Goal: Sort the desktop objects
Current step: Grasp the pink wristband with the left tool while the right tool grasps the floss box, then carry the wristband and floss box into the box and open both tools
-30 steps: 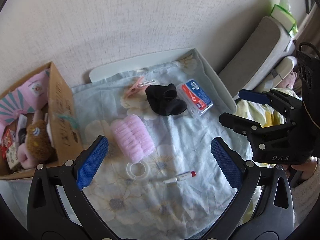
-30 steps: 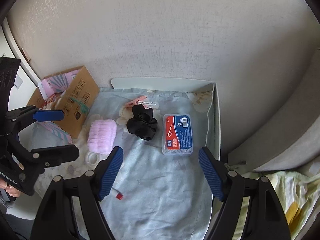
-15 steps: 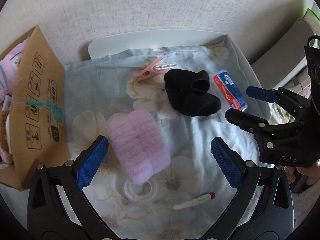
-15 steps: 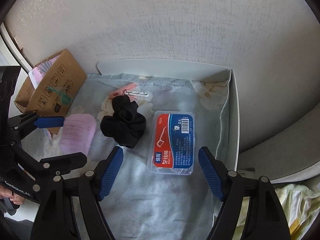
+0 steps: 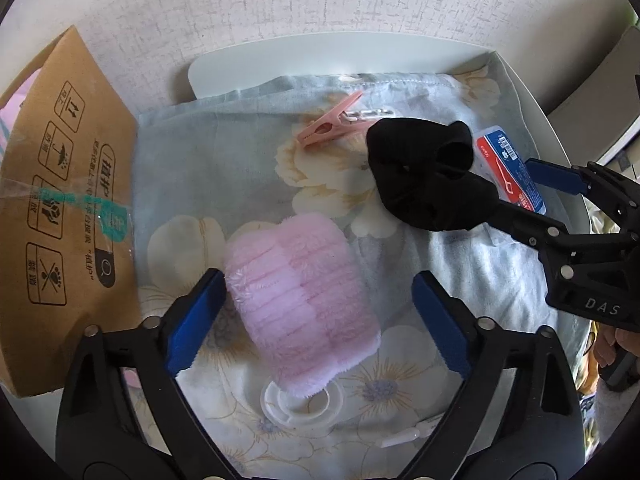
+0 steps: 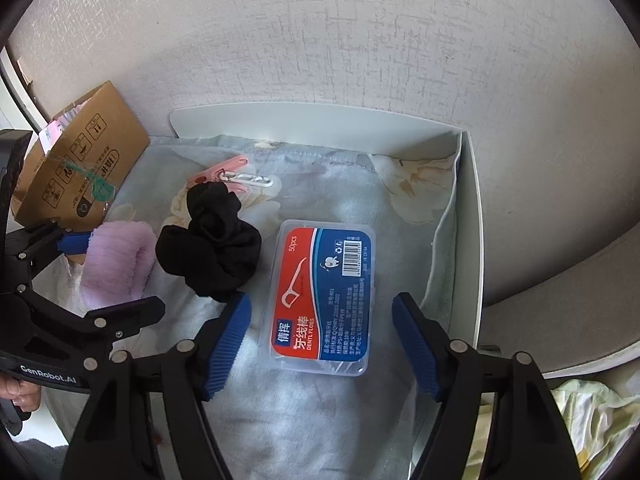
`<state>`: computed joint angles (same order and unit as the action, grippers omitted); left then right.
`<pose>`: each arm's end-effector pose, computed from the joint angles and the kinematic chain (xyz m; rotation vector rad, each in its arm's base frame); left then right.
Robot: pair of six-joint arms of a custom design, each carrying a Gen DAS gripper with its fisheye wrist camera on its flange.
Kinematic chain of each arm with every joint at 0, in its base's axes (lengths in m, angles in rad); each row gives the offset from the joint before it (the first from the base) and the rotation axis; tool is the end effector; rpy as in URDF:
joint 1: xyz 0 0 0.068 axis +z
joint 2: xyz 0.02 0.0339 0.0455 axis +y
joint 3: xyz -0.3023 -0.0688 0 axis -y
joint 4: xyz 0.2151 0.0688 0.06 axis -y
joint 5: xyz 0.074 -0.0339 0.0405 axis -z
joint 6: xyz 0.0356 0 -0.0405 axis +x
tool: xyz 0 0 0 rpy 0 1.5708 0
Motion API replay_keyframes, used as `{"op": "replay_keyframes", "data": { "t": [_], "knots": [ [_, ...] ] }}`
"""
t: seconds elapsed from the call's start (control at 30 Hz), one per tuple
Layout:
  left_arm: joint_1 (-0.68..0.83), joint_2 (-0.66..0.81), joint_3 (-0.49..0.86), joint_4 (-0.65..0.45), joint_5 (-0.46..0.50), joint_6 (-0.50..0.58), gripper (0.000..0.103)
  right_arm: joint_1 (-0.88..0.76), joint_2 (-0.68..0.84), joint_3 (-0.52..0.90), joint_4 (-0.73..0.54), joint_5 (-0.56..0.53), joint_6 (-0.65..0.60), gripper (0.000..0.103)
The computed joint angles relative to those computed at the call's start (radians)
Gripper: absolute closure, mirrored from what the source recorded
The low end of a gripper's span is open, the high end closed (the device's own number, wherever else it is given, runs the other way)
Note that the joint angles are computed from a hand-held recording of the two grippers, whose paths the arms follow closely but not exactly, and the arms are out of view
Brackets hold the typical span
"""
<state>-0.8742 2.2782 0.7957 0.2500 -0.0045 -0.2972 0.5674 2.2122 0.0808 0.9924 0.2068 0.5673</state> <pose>0.2129 -0.2542 0.0309 0.8085 2.7282 -0.2633 0.1581 0.0921 0.0428 0.0606 2.6676 0.0810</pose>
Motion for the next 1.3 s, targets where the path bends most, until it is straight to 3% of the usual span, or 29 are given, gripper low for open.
{"op": "replay_keyframes", "data": {
  "t": [0.13, 0.33, 0.47, 0.53, 0.67, 0.9, 1.1, 1.23, 1.3],
  "knots": [
    [0.004, 0.005, 0.001, -0.004, -0.005, -0.003, 0.012, -0.004, -0.023, 0.014, -0.049, 0.004, -0.010, 0.041],
    [-0.011, -0.001, -0.015, 0.008, -0.044, 0.005, 0.023, 0.026, -0.044, 0.051, -0.138, 0.031, -0.014, 0.041],
    [-0.018, -0.020, -0.036, 0.016, -0.072, 0.010, 0.046, 0.035, -0.061, 0.068, -0.190, 0.043, -0.002, 0.051],
    [-0.017, -0.028, -0.041, 0.013, -0.078, 0.008, 0.056, 0.015, -0.071, 0.035, -0.138, 0.022, 0.011, 0.052],
    [-0.023, -0.048, -0.061, 0.027, -0.091, 0.012, 0.059, 0.026, -0.106, -0.011, -0.104, 0.042, 0.041, 0.053],
    [-0.050, -0.124, -0.096, 0.034, -0.091, 0.006, 0.059, 0.101, -0.247, -0.054, -0.181, 0.096, 0.117, 0.053],
    [-0.057, -0.229, -0.132, 0.014, -0.075, 0.020, 0.059, 0.238, -0.453, -0.042, -0.410, 0.176, 0.264, 0.053],
    [-0.025, -0.327, -0.177, -0.005, -0.049, 0.059, 0.059, 0.332, -0.610, 0.037, -0.674, 0.239, 0.353, 0.053],
    [-0.005, -0.417, -0.209, -0.041, -0.033, 0.081, 0.059, 0.391, -0.606, 0.114, -0.775, 0.271, 0.407, 0.053]
  ]
}}
